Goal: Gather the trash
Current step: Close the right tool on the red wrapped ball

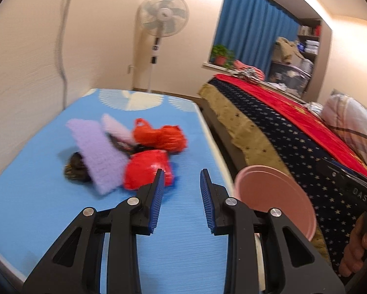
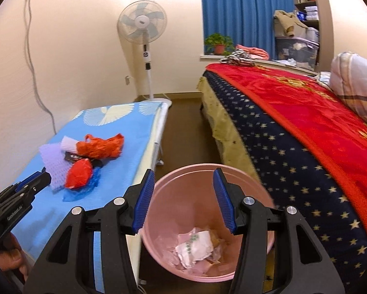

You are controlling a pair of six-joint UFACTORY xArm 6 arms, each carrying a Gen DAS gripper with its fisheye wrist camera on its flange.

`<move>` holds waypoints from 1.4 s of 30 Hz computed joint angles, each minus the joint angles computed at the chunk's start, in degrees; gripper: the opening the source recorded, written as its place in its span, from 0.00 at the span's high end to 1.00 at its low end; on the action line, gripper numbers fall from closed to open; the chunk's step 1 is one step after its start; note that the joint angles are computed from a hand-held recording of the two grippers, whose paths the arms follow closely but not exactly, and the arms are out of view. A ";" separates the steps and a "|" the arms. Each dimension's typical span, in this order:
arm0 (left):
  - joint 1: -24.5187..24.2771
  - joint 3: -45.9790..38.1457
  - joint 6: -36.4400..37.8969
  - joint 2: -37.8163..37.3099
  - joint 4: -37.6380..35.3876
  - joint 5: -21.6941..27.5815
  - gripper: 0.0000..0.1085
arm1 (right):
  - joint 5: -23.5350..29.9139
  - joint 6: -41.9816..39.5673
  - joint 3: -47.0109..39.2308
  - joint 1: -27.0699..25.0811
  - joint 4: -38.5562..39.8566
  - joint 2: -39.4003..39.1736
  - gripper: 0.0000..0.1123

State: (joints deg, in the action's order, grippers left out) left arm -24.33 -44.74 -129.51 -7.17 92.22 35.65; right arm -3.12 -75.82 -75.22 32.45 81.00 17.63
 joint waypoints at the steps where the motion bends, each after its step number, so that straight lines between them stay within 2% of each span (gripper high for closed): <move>1: 0.08 0.65 -0.17 -0.54 -0.24 0.47 0.73 | 0.12 0.91 -0.05 0.50 -0.96 0.36 0.55; 9: 2.77 4.54 -2.40 -3.43 -2.18 2.07 0.73 | 2.03 12.09 -1.27 4.27 -12.75 3.44 0.55; 15: 4.75 6.84 -5.79 -5.00 -3.22 2.70 0.73 | 3.58 20.27 -5.89 6.83 -20.84 8.22 0.55; 20: 6.72 7.80 -6.75 -4.98 -4.24 1.47 0.73 | 5.40 29.16 -11.21 7.90 -30.23 12.97 0.55; 22: 7.39 8.21 -7.07 -5.24 -4.62 1.08 0.73 | 7.46 35.75 -14.53 7.98 -37.40 15.79 0.55; 24: 7.76 8.65 -7.25 -5.63 -4.95 1.31 0.73 | 8.94 40.65 -17.93 8.24 -42.76 18.51 0.52; 26: 8.02 9.00 -7.60 -5.95 -5.29 1.39 0.73 | 11.07 43.40 -21.34 8.52 -45.65 20.95 0.44; 32: 9.06 10.15 -8.44 -6.78 -5.94 1.20 0.73 | 17.92 49.52 -30.77 9.32 -54.88 27.83 0.33; 35: 10.08 10.64 -9.15 -7.12 -5.79 0.13 0.73 | 19.57 53.45 -34.13 9.45 -59.22 30.43 0.27; 38: 10.44 10.78 -9.49 -7.17 -5.77 -0.45 0.73 | 23.10 58.33 -38.68 9.38 -65.02 33.66 0.24; 42: 10.95 10.30 -9.76 -6.39 -5.66 -1.18 0.73 | 24.76 58.66 -40.51 9.44 -66.61 35.17 0.24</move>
